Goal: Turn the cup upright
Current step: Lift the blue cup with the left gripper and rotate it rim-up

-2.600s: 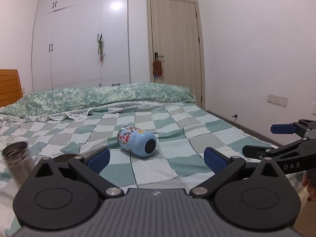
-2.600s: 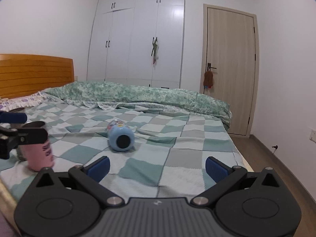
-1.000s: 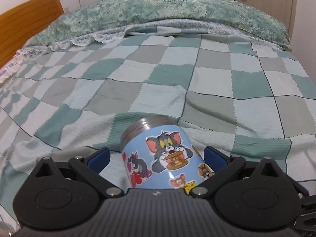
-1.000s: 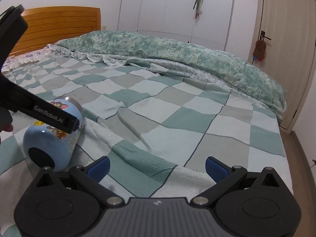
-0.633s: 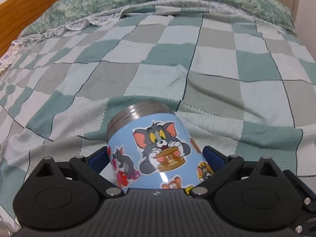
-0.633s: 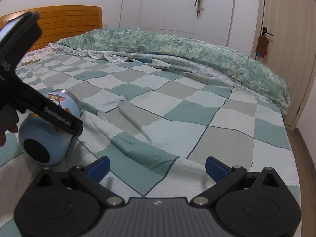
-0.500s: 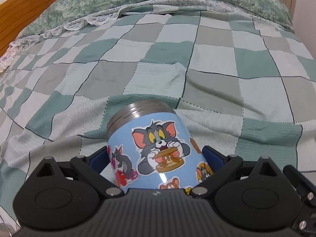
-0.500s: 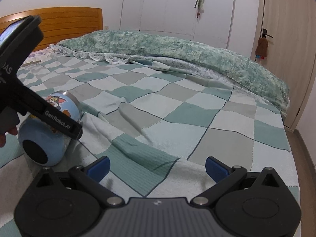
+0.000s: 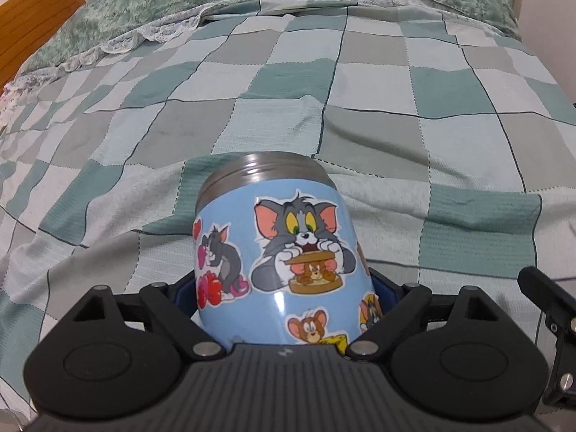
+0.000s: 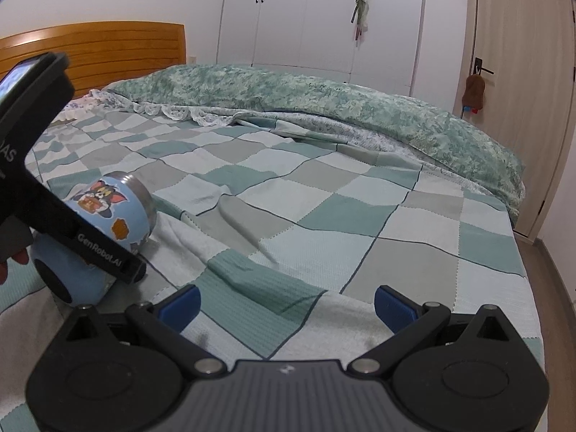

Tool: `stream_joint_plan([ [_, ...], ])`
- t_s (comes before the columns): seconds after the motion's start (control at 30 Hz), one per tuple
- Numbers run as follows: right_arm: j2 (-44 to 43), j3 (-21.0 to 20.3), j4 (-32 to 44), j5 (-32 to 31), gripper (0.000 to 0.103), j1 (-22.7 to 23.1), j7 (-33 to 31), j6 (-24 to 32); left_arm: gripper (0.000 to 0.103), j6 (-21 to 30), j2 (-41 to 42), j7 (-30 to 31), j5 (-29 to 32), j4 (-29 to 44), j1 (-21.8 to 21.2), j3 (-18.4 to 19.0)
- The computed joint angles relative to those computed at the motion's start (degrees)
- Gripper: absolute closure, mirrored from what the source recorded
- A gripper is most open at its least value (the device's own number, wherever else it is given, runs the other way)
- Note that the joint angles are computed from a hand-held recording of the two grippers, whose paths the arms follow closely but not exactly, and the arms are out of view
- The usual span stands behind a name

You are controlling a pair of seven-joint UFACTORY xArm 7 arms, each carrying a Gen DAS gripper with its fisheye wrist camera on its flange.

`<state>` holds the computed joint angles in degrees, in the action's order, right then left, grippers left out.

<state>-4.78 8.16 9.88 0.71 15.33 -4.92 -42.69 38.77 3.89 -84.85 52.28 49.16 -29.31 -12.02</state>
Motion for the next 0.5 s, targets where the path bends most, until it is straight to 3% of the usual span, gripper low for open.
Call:
stream_joint_plan([
  [0.2, -1.4, 0.9, -1.6, 1.8, 0.000, 0.8, 0.0, -0.3, 0.014, 0.3, -2.3, 0.7, 0.4, -1.3, -0.3, -0.9],
  [0.33, -5.1, 3.2, -3.8, 6.5, 0.000, 2.1, -1.3, 1.0, 0.016, 0.1, -5.2, 1.5, -0.4, -3.1, -0.2, -2.1],
  [0.5, -16.5, 7.6, -7.7, 12.5, 0.000, 3.3, -1.0, 7.9, 0.019, 0.0, -10.9, 3.3, -3.2, -6.1, 0.0, -4.6],
])
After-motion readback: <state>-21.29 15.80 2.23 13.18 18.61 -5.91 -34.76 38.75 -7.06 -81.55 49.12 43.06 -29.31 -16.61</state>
